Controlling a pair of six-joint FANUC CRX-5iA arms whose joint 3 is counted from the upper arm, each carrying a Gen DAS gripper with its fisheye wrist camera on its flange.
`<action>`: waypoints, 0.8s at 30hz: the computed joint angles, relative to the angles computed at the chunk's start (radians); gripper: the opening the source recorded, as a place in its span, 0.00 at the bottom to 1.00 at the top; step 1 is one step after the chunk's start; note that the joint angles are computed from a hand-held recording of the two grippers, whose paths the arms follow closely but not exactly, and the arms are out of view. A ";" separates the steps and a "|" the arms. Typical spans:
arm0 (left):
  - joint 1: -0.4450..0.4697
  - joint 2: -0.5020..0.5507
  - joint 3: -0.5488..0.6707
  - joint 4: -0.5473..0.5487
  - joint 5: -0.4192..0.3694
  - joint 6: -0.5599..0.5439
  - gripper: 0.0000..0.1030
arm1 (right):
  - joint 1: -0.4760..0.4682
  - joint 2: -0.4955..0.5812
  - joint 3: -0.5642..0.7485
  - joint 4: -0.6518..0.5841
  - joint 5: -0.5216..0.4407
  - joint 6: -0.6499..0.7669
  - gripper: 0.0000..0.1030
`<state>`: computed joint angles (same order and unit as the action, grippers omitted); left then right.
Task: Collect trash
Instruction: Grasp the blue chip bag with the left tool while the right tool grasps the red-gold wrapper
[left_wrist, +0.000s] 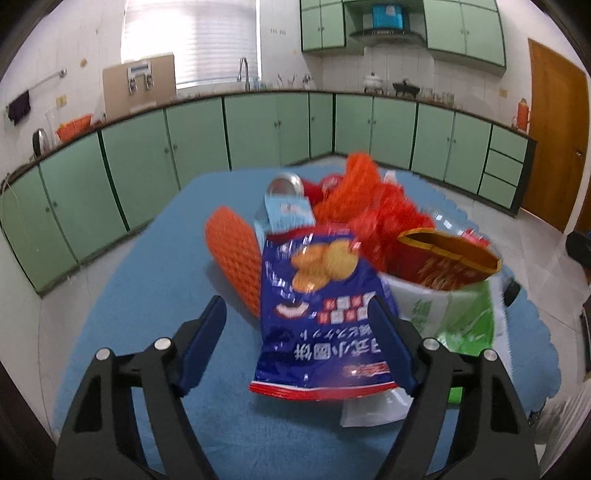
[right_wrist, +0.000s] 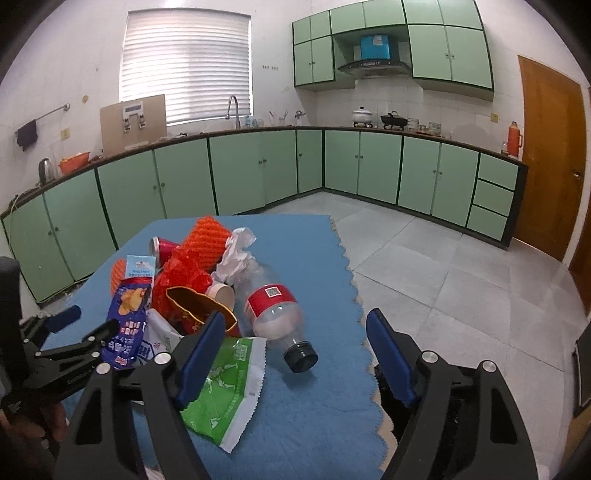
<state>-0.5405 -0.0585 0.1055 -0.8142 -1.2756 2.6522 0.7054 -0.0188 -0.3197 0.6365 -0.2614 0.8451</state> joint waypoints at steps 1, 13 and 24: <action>0.013 -0.004 -0.013 0.014 0.014 0.000 0.75 | 0.001 0.008 0.004 0.000 -0.001 0.000 0.75; 0.099 -0.040 -0.108 0.111 0.121 -0.009 0.77 | 0.021 0.055 0.047 -0.068 -0.009 0.082 0.74; 0.055 -0.056 -0.097 0.070 0.119 0.048 0.21 | 0.023 0.051 0.026 -0.006 0.011 0.031 0.74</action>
